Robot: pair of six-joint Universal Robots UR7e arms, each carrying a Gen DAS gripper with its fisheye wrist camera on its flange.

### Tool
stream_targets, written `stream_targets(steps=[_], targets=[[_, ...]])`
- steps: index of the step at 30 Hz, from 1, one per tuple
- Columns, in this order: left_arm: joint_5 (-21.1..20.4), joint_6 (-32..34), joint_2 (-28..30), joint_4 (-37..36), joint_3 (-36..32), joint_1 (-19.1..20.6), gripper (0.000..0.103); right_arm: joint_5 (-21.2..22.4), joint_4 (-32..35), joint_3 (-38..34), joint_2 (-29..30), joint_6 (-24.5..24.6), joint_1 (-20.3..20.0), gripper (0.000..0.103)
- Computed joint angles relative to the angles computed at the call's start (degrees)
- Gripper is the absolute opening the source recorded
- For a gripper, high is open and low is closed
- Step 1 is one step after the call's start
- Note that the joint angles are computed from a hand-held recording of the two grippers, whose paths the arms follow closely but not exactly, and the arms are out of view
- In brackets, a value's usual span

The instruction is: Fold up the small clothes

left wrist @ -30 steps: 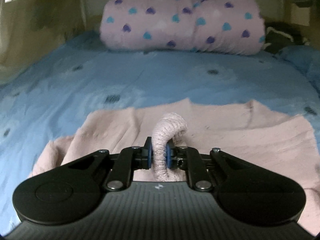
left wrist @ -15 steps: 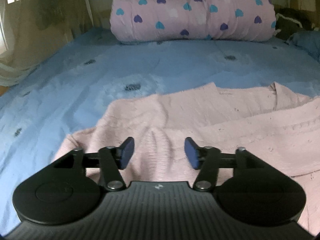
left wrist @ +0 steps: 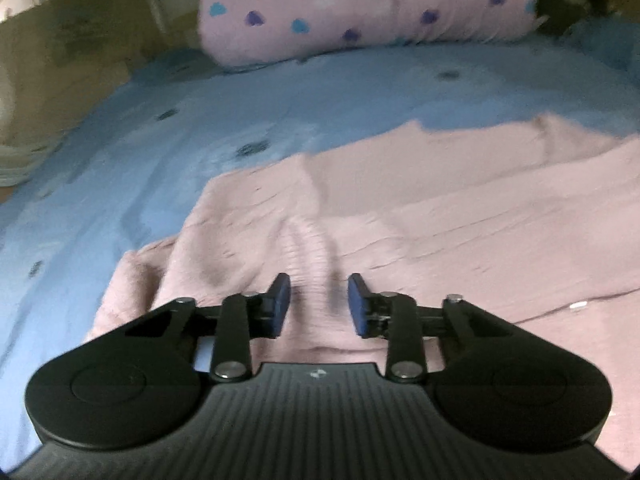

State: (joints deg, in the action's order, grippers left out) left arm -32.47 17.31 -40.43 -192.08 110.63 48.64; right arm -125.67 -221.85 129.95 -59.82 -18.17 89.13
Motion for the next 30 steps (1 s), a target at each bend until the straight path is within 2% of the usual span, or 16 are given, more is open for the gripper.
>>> stream_targets(steps=[1, 3, 8, 11, 15, 22, 27, 30], targets=[[2.10, 1.14, 1.10, -1.38, -0.71, 0.20, 0.035, 0.02, 0.17, 0.00, -0.05, 0.05, -0.06, 0.064], [3.45, 1.47, 1.65, -1.96, -1.33, 0.79, 0.035, -0.21, 0.55, -0.14, -0.01, -0.13, -0.07, 0.064], [3.45, 4.65, 1.77, -2.41, -1.62, 0.90, 0.035, -0.82, 1.81, -0.52, 0.28, -0.26, -0.21, 0.064], [1.91, 4.07, -0.44, -1.60, 0.48, 0.35, 0.037, -1.00, 1.78, -0.55, 0.31, -0.59, -0.11, 0.064], [0.23, 0.77, -5.43, 2.08, 4.22, -0.70, 0.053, -0.17, 1.38, 0.12, -0.14, -0.37, -0.10, 0.064], [3.79, 3.13, -12.58, -2.23, 10.86, -3.19, 0.077, 1.34, -0.63, 1.76, -0.51, -2.77, 1.37, 0.064], [6.91, -0.87, -18.32, 2.16, 15.34, -3.90, 0.078, 2.53, -2.72, 2.90, -0.68, -5.00, 2.36, 0.064], [7.32, -3.87, -21.06, 6.01, 17.84, -4.26, 0.078, 2.79, -3.79, 3.24, -0.55, -5.35, 2.57, 0.064]])
